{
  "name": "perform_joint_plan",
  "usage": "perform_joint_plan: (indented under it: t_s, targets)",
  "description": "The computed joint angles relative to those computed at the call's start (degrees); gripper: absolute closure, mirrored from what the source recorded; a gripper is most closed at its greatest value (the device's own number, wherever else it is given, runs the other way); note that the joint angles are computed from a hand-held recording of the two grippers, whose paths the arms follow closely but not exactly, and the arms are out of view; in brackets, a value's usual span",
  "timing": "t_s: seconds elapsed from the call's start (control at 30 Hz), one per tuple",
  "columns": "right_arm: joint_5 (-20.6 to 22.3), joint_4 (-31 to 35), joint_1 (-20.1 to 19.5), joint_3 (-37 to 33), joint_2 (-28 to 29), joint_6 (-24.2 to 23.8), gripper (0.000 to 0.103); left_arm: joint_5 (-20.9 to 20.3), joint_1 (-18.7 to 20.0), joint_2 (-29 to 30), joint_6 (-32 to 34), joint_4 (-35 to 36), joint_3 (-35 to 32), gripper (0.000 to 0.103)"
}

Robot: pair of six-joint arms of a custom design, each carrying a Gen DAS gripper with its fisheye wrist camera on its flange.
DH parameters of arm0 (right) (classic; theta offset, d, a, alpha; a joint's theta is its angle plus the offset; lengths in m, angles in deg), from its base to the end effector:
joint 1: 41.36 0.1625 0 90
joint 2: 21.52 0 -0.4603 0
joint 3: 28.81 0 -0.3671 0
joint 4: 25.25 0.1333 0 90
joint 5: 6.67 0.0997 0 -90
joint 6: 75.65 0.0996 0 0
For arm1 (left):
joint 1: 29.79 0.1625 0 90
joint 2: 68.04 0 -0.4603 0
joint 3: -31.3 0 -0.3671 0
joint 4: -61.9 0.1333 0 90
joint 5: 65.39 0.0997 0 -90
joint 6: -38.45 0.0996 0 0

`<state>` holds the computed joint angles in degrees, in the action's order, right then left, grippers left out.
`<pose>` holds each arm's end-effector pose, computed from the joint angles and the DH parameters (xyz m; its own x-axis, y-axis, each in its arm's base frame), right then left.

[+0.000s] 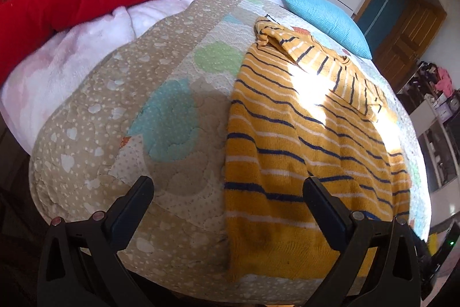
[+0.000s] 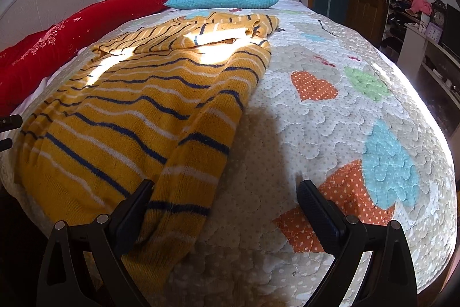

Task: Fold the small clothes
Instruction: 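Grasp the sweater hem with both grippers side by side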

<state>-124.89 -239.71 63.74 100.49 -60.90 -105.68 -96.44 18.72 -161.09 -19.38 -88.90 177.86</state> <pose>0.2104 -0.4489 0.0717 -0.6896 -0.3726 0.6210 -0.6465 0.7032 -0.2959 -0.0345 -0.3690 0.2887 -0.8003 -0.4904 -0.3450 -0.0381 0.6159 -0.7869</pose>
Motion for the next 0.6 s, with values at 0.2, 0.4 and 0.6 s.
perform_joint_plan:
  t_s: [0.2,0.4,0.6]
  targets:
    - [7.8,2.3,-2.4,4.2,-3.6,1.1,0.002,-1.2,1.5,3.0,5.2,-10.1,1.2,0.0]
    - [19.8,10.1,-5.7,5.1,-6.8,5.4,0.002,-11.7,3.1,9.4,20.2,-30.5,2.7,0.002]
    - [34.0,21.3,-8.7,1.2,-8.3,11.5,0.007,-19.2,5.0,10.3,24.9,-37.4,3.6,0.043]
